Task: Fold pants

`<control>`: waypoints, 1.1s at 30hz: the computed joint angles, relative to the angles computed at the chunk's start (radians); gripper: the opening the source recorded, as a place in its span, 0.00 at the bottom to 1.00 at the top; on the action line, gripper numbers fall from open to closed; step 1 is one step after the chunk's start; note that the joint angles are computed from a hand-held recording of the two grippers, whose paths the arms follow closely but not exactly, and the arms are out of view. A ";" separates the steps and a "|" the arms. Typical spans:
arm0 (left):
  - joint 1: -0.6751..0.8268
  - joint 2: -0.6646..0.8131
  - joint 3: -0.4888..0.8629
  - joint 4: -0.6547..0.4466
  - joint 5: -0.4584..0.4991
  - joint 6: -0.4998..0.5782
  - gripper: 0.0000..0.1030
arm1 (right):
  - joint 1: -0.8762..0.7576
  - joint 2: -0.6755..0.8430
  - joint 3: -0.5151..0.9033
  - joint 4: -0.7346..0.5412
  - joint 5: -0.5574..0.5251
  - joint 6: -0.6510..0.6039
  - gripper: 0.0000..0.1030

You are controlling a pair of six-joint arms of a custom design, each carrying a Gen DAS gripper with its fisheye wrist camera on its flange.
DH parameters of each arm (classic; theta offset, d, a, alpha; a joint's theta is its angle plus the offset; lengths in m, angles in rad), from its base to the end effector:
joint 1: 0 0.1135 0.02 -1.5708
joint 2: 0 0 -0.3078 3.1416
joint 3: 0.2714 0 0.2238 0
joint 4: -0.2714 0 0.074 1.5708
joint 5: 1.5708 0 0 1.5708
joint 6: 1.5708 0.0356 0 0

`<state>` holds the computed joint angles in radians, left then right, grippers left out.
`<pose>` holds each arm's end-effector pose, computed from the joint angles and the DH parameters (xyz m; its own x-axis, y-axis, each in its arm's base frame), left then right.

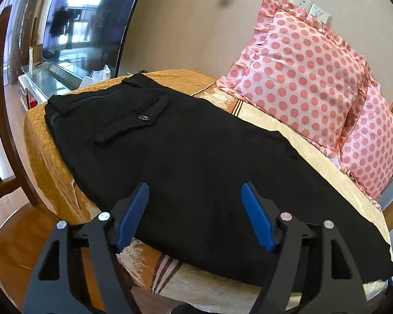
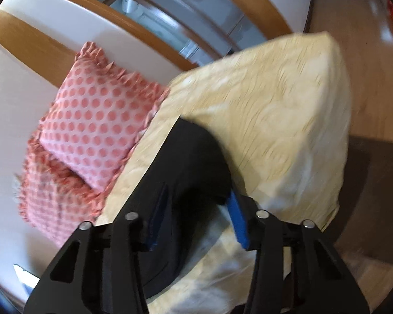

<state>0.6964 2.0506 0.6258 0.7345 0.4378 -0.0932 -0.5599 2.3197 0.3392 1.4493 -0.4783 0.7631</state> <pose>0.2665 0.2031 0.1143 -0.4557 -0.4909 -0.7426 -0.3742 0.8626 -0.3405 0.2542 -0.1400 0.0638 -0.2167 0.8600 -0.4620 0.3944 0.5100 0.7644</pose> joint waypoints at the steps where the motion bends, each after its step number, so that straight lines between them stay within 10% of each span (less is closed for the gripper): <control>1: 0.000 -0.002 -0.001 0.000 0.005 -0.005 0.72 | 0.006 0.007 -0.003 0.013 -0.009 0.009 0.38; 6: 0.021 0.006 0.000 0.009 0.058 -0.016 0.75 | 0.057 0.017 0.046 -0.036 0.062 0.017 0.10; 16: 0.015 0.003 -0.012 0.026 0.037 -0.021 0.76 | 0.548 -0.264 0.268 -0.252 0.078 -0.151 0.09; 23: 0.052 -0.062 -0.062 0.016 0.095 -0.043 0.76 | 0.976 -0.019 0.776 -0.858 0.030 -0.404 0.09; 28: 0.147 -0.123 -0.139 0.042 0.119 0.019 0.76 | 1.044 0.010 0.799 -0.818 0.119 -0.420 0.09; 32: 0.195 -0.104 -0.121 0.016 0.146 0.030 0.76 | 1.122 -0.005 0.802 -0.897 0.196 -0.589 0.26; 33: 0.200 -0.094 -0.109 0.000 0.150 0.028 0.76 | 1.134 -0.007 0.790 -0.911 0.191 -0.624 0.46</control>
